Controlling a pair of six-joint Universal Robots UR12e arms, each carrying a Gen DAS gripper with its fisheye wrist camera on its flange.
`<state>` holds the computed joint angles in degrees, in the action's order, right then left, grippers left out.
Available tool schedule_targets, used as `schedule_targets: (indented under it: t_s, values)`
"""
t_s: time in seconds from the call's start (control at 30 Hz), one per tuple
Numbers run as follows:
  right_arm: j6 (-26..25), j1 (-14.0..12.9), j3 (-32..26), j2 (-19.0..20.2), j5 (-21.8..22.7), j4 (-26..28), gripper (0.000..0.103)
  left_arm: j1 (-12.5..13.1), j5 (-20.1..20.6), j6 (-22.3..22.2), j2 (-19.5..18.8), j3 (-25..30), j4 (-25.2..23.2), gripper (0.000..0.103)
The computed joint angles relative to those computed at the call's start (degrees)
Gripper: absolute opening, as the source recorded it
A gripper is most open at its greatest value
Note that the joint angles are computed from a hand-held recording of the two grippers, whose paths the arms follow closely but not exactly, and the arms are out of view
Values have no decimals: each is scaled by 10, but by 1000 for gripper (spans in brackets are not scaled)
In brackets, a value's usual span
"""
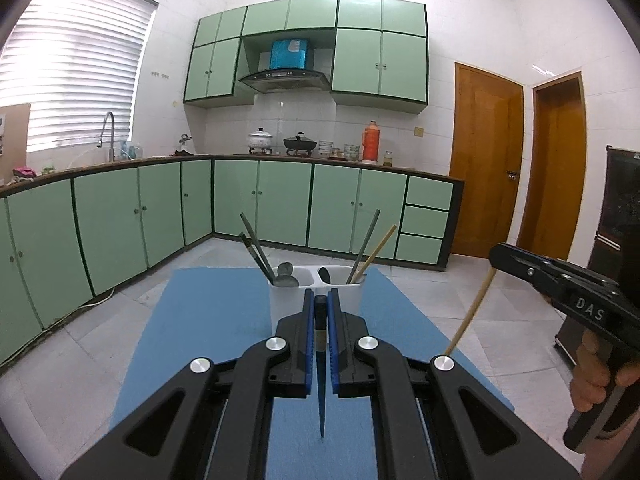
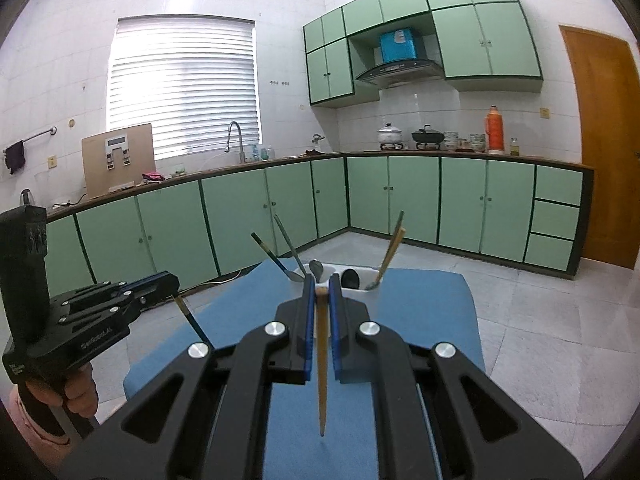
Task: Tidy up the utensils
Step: 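Lift both held chopsticks and carry them over the white holder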
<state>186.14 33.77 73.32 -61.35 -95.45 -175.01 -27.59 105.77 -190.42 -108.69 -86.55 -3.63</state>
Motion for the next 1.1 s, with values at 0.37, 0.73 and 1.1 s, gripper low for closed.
schedule_targets:
  t_s: [0.37, 0.73, 1.1]
  values:
    - [-11, -11, -59, 23, 21, 18, 6, 9, -9, 21, -13, 37, 10, 6]
    - [-40, -17, -167, 65, 14, 19, 6, 14, -5, 72, -54, 130, 63, 6]
    - [-42, -29, -300, 139, -12, 63, 6, 23, 6, 97, -122, 233, 69, 6]
